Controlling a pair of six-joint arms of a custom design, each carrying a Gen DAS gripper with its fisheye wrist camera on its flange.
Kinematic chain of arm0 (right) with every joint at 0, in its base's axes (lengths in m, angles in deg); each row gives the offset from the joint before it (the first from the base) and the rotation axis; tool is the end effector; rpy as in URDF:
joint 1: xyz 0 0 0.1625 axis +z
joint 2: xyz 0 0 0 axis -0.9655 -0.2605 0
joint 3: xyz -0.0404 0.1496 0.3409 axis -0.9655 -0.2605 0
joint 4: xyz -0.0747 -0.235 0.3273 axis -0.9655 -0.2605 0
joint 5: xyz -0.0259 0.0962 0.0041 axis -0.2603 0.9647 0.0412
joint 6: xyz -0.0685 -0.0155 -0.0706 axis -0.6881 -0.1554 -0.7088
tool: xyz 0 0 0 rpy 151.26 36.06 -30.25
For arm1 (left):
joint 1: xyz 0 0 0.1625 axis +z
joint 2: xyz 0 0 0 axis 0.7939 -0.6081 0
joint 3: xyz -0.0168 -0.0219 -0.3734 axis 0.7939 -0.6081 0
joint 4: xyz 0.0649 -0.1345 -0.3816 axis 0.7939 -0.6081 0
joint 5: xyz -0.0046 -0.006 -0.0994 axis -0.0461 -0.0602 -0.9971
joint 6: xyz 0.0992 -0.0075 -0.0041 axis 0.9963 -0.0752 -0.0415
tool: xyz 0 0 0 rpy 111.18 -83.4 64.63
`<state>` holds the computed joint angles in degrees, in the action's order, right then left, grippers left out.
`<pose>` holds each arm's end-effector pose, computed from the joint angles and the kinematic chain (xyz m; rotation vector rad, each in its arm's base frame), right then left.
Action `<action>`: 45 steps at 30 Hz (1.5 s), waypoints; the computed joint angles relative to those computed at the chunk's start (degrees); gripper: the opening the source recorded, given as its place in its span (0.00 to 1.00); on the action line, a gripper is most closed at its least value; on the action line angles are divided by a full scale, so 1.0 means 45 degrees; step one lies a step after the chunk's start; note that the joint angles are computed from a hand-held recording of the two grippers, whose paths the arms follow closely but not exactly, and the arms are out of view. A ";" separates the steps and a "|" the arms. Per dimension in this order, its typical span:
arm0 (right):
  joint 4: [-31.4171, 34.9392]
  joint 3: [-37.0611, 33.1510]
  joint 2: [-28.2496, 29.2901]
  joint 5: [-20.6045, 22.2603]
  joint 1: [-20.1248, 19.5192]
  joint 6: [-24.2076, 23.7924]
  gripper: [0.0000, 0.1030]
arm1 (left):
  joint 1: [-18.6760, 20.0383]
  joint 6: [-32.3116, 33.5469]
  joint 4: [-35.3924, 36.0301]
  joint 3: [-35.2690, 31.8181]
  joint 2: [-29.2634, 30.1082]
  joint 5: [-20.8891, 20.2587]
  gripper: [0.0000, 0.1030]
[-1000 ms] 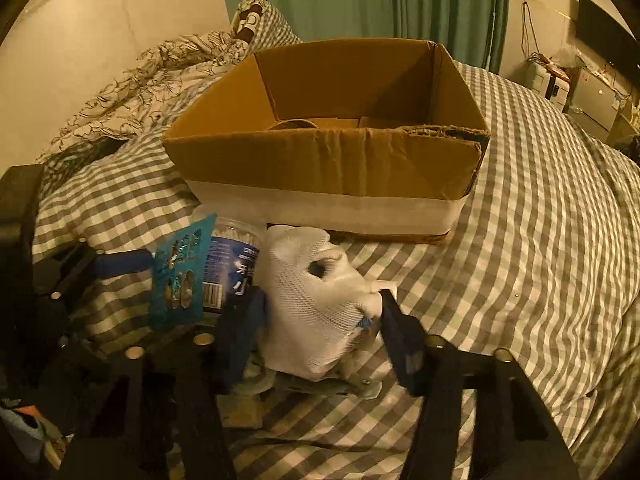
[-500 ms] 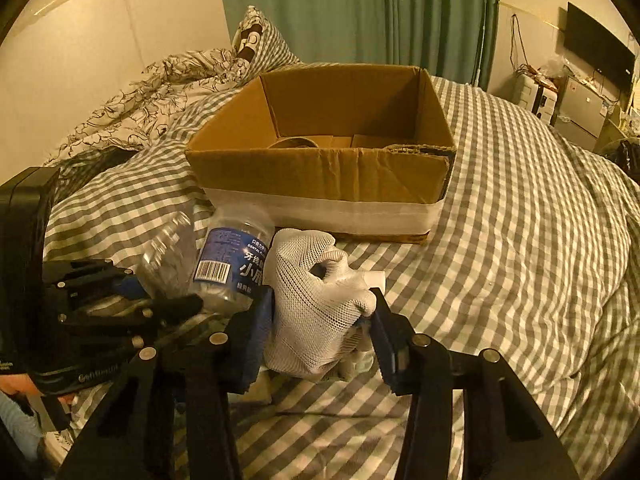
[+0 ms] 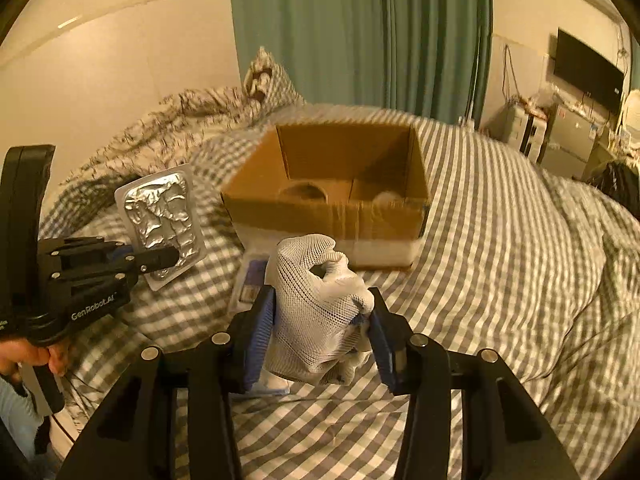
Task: Organize objects
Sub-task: 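Grasp the teal blister pack with the left gripper while the right grasps the white glove, drop both in box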
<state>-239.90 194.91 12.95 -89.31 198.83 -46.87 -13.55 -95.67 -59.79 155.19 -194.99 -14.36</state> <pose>0.2649 -0.2800 0.0714 0.6047 -2.2904 0.9105 -0.0970 -0.3365 0.2187 0.8055 2.3813 -0.7482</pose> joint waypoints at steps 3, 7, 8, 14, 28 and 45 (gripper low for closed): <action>-0.0039 -0.0130 -0.0374 -0.0268 0.0478 -0.0285 0.42 | -0.0600 0.0184 -0.0156 -0.0230 0.0178 0.0630 0.07; -0.0050 -0.0696 -0.0728 -0.0555 0.0889 -0.0991 0.42 | -0.0965 0.0800 -0.1137 -0.0759 0.1037 0.1011 0.07; -0.0126 -0.0940 -0.0751 -0.0654 0.0973 -0.1302 0.42 | -0.1014 0.1023 -0.1517 -0.0937 0.1375 0.1102 0.07; -0.0252 -0.2240 -0.0799 -0.0631 0.0809 -0.2690 0.42 | -0.0705 0.2442 -0.3711 -0.2178 0.3467 0.1191 0.07; 0.0308 -0.4806 0.0206 0.1102 -0.1493 -0.3989 0.42 | 0.1372 0.4748 -0.6403 -0.5101 0.8089 0.0509 0.07; -0.0553 -0.4656 0.0650 0.2401 -0.3206 -0.3739 0.73 | 0.2313 0.4361 -0.6347 -0.5787 0.9411 0.0319 0.74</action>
